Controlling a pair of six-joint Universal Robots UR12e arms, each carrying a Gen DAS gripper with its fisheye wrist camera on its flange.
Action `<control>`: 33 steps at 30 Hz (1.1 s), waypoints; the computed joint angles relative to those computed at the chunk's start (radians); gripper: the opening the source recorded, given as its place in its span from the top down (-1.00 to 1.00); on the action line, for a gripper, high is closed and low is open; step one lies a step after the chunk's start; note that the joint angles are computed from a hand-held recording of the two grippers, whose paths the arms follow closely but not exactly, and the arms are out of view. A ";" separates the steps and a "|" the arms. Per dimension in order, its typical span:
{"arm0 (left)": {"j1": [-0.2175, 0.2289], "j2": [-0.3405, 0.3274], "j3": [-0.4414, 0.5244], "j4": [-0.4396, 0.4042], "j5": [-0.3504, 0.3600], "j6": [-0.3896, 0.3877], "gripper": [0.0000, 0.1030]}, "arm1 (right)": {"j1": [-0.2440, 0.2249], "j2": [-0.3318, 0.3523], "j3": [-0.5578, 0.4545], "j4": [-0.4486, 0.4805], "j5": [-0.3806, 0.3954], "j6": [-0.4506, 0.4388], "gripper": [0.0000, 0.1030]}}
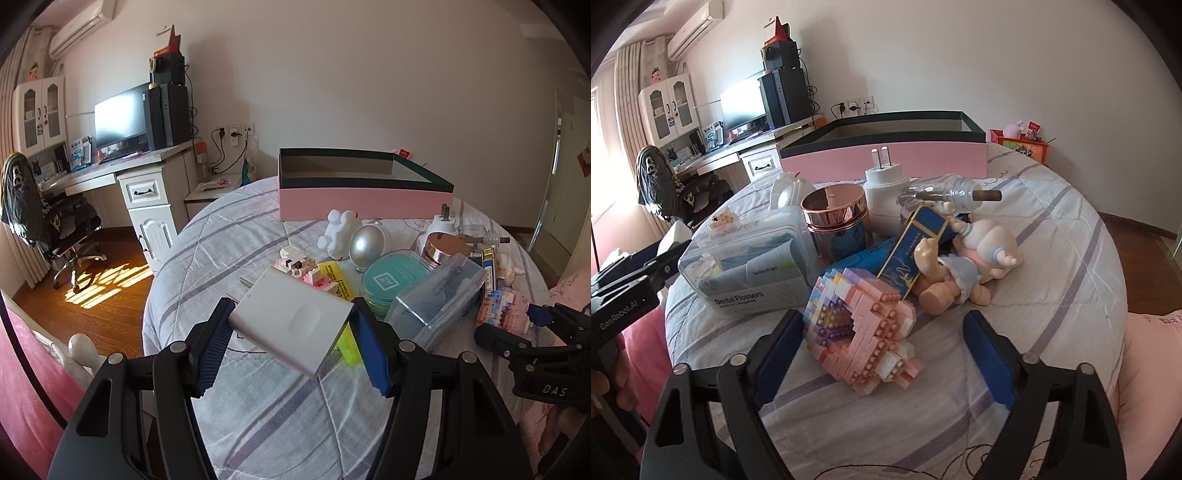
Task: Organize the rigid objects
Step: 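Grasp the white box with the left tool while the right tool reaches the pink lego block, then lift the white box with the left tool while the right tool grasps the pink lego block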
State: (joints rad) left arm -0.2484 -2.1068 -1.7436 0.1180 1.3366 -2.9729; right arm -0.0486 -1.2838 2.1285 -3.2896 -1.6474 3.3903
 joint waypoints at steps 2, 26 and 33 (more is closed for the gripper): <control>-0.001 0.004 -0.001 0.004 -0.004 -0.001 -0.26 | 0.000 0.000 0.003 -0.013 0.007 -0.018 -0.30; -0.044 -0.065 0.265 -0.127 -0.133 0.068 -0.26 | -0.078 -0.020 -0.138 -0.047 0.112 -0.171 0.06; -0.071 -0.203 0.560 -0.398 -0.078 0.082 -0.26 | -0.118 0.082 -0.339 0.153 0.176 -0.166 0.06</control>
State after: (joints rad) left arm -0.3195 -2.3097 -1.1840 -0.2803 1.2581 -2.8912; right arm -0.1665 -1.2017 1.7896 -3.1363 -1.4713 3.2247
